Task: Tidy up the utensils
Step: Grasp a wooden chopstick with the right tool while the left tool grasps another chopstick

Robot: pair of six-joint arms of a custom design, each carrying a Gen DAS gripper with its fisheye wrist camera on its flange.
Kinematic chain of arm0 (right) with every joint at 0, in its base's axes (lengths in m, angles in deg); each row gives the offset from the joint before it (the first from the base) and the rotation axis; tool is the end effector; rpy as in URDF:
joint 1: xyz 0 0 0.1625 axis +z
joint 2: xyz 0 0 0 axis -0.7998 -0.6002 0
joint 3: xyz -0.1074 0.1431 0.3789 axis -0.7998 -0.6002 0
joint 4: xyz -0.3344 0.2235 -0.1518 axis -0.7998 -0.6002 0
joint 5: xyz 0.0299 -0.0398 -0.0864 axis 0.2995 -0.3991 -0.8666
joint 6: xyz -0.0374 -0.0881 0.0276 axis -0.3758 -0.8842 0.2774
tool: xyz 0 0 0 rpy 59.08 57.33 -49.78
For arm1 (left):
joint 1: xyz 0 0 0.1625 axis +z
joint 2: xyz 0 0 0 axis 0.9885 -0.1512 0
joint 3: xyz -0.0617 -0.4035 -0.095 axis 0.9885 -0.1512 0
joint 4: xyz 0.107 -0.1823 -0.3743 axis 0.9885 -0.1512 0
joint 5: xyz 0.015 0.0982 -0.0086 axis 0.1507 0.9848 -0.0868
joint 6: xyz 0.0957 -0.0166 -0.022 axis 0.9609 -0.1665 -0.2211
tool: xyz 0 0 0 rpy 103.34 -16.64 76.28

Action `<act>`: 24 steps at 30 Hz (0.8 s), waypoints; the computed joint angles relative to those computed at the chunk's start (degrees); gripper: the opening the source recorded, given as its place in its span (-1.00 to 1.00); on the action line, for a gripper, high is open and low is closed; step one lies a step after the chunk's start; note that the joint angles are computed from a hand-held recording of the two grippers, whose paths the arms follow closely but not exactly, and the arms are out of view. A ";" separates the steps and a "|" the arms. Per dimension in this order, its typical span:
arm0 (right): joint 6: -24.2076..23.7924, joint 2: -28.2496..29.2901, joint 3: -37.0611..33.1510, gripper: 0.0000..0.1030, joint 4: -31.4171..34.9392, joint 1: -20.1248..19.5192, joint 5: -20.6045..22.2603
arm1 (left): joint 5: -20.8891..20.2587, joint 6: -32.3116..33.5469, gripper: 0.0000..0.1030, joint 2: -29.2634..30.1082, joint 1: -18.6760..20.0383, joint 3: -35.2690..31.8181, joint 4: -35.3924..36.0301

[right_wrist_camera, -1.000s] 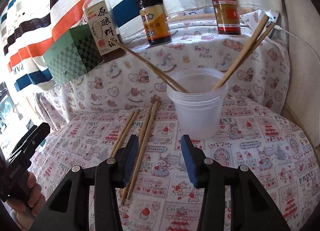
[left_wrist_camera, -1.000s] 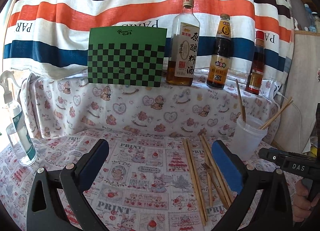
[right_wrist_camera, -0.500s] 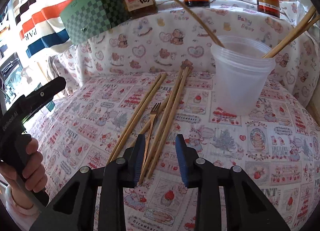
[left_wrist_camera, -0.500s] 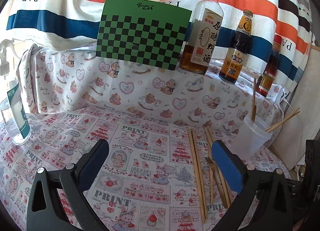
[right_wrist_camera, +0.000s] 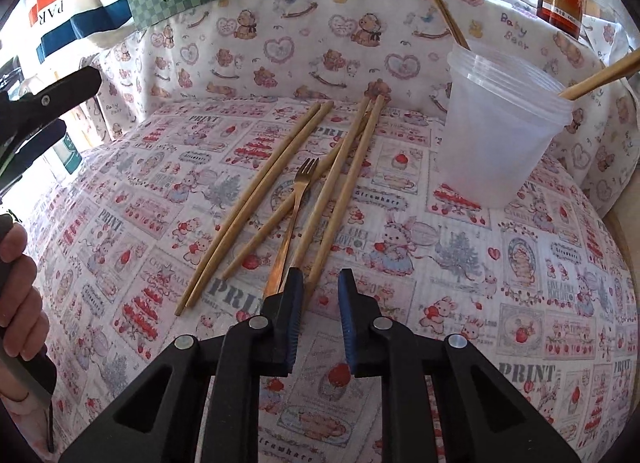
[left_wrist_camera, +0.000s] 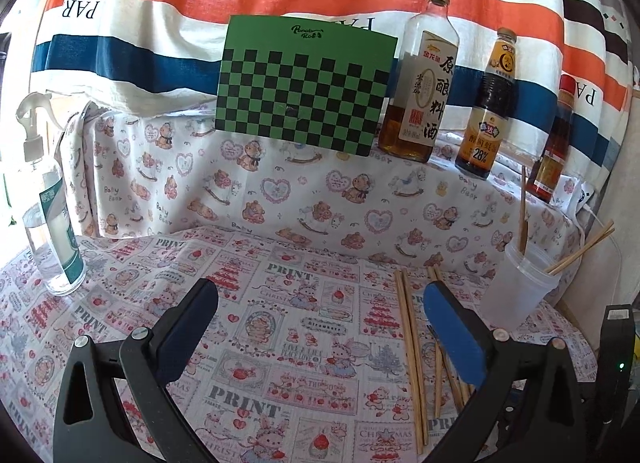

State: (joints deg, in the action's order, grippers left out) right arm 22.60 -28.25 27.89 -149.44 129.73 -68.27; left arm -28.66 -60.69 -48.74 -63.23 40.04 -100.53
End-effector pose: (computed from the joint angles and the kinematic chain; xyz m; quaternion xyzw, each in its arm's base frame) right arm -0.0048 -0.5064 0.3967 0.3876 -0.8797 0.1363 0.2395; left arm -0.4759 -0.3963 -0.0406 -0.0292 0.7450 -0.5751 0.3366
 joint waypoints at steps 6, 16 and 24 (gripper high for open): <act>-0.17 -0.15 -0.64 -0.65 3.05 -0.13 0.60 | -0.31 4.12 0.98 -0.11 0.11 0.97 -5.36; -1.16 -0.27 1.50 -0.87 -3.28 0.09 -0.33 | -1.27 3.77 0.98 0.73 0.41 -0.44 -3.12; 3.32 -3.49 -1.54 -0.90 0.31 -2.48 11.74 | -7.66 16.08 0.98 2.27 3.07 -2.12 -10.37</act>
